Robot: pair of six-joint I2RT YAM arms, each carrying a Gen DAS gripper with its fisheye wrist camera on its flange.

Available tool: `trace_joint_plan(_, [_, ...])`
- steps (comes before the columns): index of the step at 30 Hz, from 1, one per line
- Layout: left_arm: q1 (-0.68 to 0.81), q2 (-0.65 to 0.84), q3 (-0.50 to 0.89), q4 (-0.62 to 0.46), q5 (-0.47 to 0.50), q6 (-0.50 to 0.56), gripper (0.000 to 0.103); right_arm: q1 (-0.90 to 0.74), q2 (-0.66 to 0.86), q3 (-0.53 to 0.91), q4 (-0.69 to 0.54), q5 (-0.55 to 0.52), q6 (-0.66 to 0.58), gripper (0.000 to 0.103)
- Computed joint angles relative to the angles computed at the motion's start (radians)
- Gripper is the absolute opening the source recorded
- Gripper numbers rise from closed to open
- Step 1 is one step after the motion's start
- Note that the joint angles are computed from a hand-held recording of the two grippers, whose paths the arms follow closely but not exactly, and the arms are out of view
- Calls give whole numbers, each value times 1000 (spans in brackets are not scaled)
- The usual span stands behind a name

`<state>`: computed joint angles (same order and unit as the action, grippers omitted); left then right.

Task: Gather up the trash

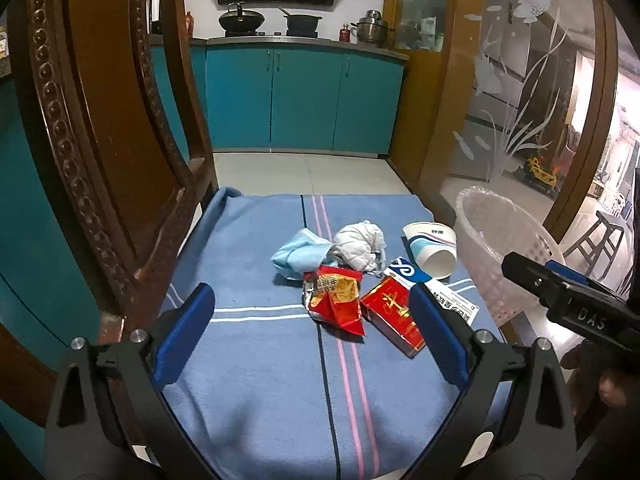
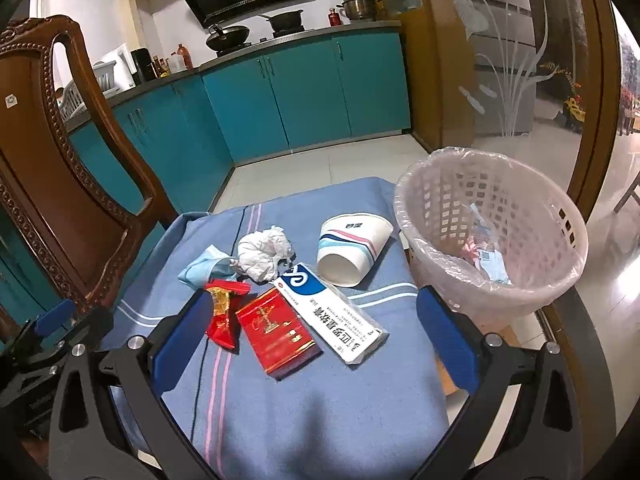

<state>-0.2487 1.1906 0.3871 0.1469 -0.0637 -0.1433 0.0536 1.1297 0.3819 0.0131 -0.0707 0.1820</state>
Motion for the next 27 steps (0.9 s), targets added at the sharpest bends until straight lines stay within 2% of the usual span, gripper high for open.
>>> trace_joint_plan(27, [-30,37,4,6,-19,5,97,-1,-3,-6,-6,-9,-20,99])
